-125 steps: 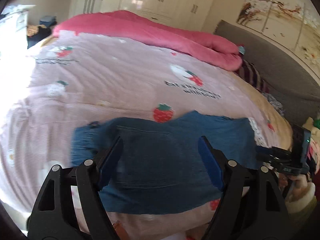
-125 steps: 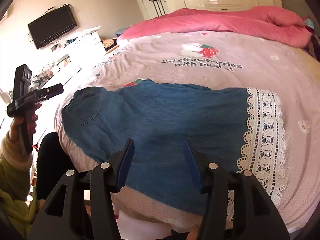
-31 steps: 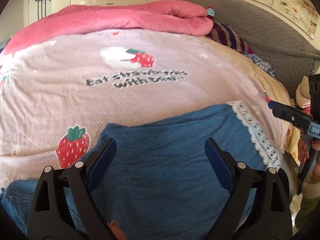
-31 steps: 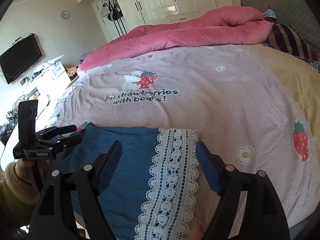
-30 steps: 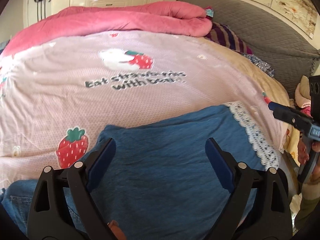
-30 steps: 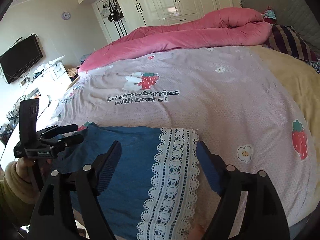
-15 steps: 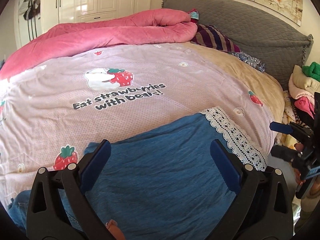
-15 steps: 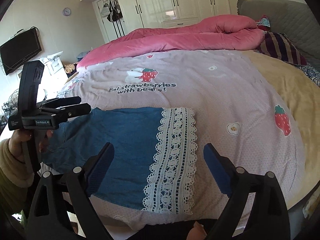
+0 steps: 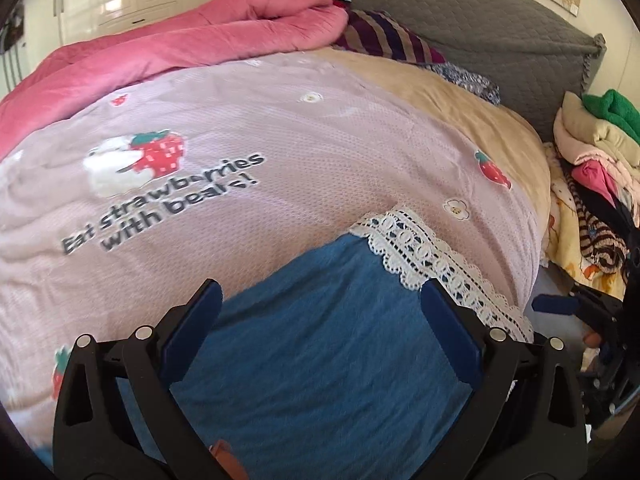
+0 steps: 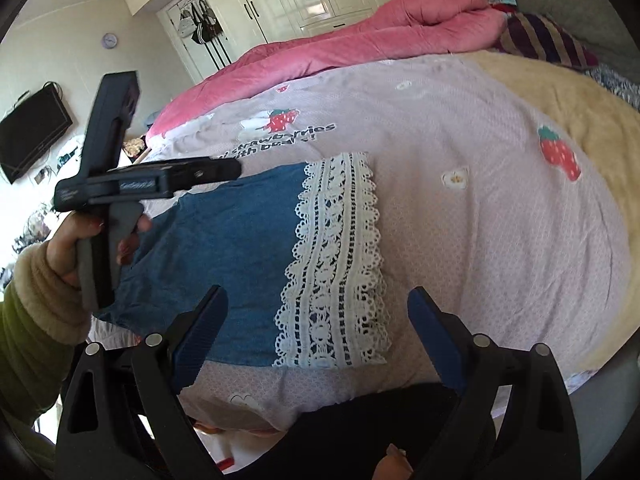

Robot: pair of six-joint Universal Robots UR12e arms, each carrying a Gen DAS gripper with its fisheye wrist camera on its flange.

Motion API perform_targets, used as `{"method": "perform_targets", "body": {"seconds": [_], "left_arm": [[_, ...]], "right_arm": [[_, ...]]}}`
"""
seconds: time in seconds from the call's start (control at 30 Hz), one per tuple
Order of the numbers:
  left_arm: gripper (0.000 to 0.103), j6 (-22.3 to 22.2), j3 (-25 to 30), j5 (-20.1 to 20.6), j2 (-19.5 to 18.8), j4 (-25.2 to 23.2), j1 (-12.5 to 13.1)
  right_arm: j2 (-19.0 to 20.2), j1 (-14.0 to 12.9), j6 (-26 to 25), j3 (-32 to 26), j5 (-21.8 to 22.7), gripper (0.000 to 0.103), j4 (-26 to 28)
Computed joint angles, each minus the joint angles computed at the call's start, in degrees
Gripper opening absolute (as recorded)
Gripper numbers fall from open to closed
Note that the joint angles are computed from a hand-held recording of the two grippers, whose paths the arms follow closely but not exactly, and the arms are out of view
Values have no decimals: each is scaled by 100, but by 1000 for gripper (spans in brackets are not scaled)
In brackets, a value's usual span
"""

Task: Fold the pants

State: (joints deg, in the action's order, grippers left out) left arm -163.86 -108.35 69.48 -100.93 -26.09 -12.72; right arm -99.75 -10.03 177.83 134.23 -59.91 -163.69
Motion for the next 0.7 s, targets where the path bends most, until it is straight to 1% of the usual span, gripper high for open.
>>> {"method": "perform_targets", "body": {"seconds": [0.1, 0.2, 0.3, 0.33, 0.37, 0.4, 0.43, 0.47, 0.5, 0.53, 0.57, 0.6, 0.63, 0.7], "left_arm": [[93, 103, 241, 4, -197, -199, -93], [93, 268, 489, -86, -398, -449, -151], [93, 411, 781, -256, -595, -956, -172], [93, 437, 882, -340, -653, -1187, -163], [93, 439, 946, -447, -703, -1324, -146], [93, 457, 1010, -542, -747, -1482, -133], [92, 479, 1072, -662, -791, -1656, -114], [86, 501, 1107, -760, -820, -1774, -96], [82, 548, 1156, -873, -847, -1961, -79], [74, 597, 1196, -1018, -872, -2139, -56], [70, 671, 1232, -1085, -891, -2292, -50], [61, 726, 1245, -1125, -900, -2368, -47], [56, 836, 1275, -1220, -918, -2506, -36], [56, 989, 1351, -1370, -976, -2756, -13]], "right_arm": [[19, -29, -22, -1, 104, 91, 98], [49, -46, -6, -18, 155, 91, 231], [89, -110, 74, -13, 324, 90, 345], [116, -135, 138, -19, 393, 87, 419], [151, -170, 191, -23, 509, 81, 461], [186, -224, 257, -18, 689, 77, 520], [198, -252, 301, -17, 756, 71, 561], [198, -273, 346, -1, 803, 63, 539], [197, -290, 375, 14, 844, 60, 505], [176, -316, 407, 44, 889, 54, 482], [166, -337, 419, 63, 936, 52, 477], [180, -346, 452, 72, 966, 52, 453], [182, -350, 482, 83, 968, 52, 451], [182, -354, 484, 85, 946, 52, 507]]}}
